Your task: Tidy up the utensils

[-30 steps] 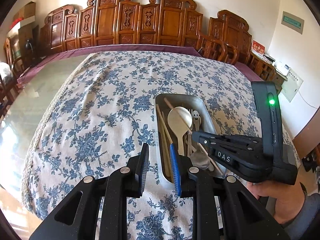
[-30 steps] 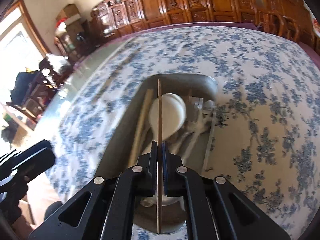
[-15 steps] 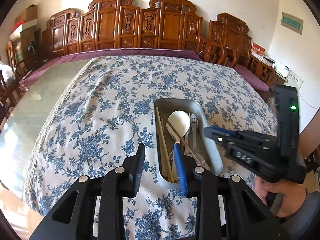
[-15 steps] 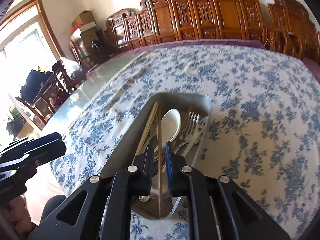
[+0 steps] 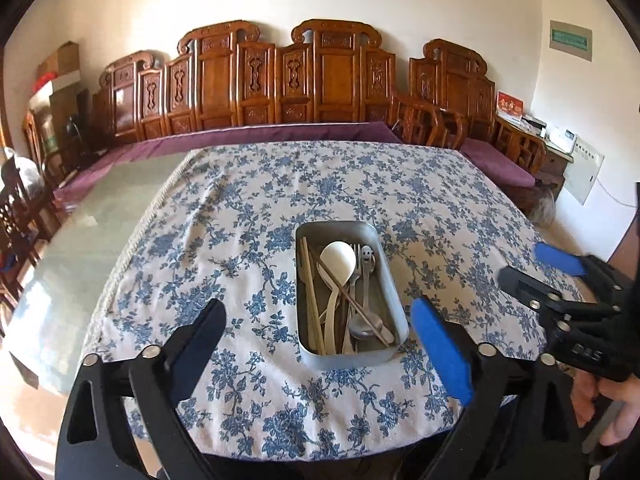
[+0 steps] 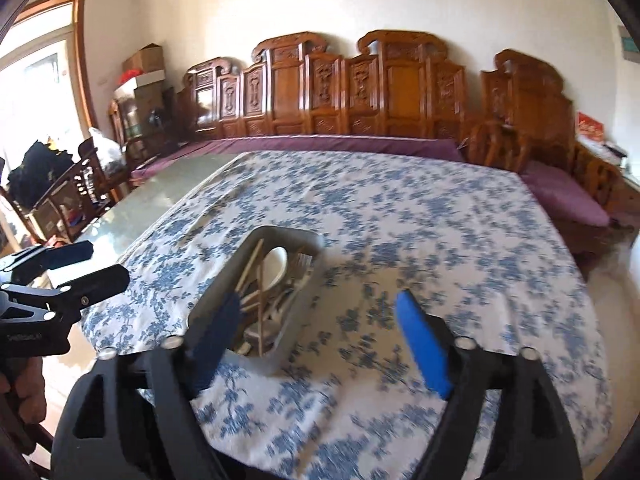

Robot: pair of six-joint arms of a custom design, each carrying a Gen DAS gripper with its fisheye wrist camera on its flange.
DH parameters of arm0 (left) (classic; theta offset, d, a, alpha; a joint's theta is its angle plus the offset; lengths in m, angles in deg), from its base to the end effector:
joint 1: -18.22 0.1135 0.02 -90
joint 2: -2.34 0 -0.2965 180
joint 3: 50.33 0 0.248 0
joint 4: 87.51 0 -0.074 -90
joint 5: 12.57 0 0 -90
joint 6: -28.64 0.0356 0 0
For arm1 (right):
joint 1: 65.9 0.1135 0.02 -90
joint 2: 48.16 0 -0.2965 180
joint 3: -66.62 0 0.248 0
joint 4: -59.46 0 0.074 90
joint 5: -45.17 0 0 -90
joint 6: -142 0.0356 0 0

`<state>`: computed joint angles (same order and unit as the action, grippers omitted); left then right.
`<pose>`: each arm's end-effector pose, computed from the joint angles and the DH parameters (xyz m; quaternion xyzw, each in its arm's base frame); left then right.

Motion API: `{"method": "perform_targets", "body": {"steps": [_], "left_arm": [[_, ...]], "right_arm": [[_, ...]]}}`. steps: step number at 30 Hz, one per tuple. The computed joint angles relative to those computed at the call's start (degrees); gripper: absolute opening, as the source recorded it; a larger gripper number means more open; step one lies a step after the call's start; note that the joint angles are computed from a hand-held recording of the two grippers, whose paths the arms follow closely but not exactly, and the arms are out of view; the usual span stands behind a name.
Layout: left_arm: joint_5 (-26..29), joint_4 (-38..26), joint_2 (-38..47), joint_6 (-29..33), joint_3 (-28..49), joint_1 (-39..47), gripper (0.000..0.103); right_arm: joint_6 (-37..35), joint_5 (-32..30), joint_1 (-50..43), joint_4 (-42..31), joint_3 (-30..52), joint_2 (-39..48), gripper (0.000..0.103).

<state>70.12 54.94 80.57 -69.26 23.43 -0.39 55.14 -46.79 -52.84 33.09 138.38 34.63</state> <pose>0.2744 -0.0876 0.3113 0.0593 0.9102 -0.0363 0.4083 0.3049 0.0720 0.2937 -0.0850 0.8923 0.0776 0.4364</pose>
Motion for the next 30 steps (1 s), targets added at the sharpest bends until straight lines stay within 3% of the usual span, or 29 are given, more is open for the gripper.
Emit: {"method": "perform_targets", "body": {"steps": [1, 15, 30], "left_arm": [[-1.06, -0.68, -0.47, -0.39, 0.13, -0.84, 0.095], [-7.96, -9.14, -6.68, -5.57, 1.21, -9.06, 0.095], [-17.4, -16.58, -14.07, -7.65, 8.8, -16.62, 0.095]], "right_arm": [[0.06, 0.64, -0.14, -0.33, -0.83, -1.7, 0.1], [1.73, 3.59, -1.79, -8.1, -4.55, -16.87, 0.1], [2.87, 6.99, 0.74, -14.63, 2.17, -26.55, 0.1]]}}
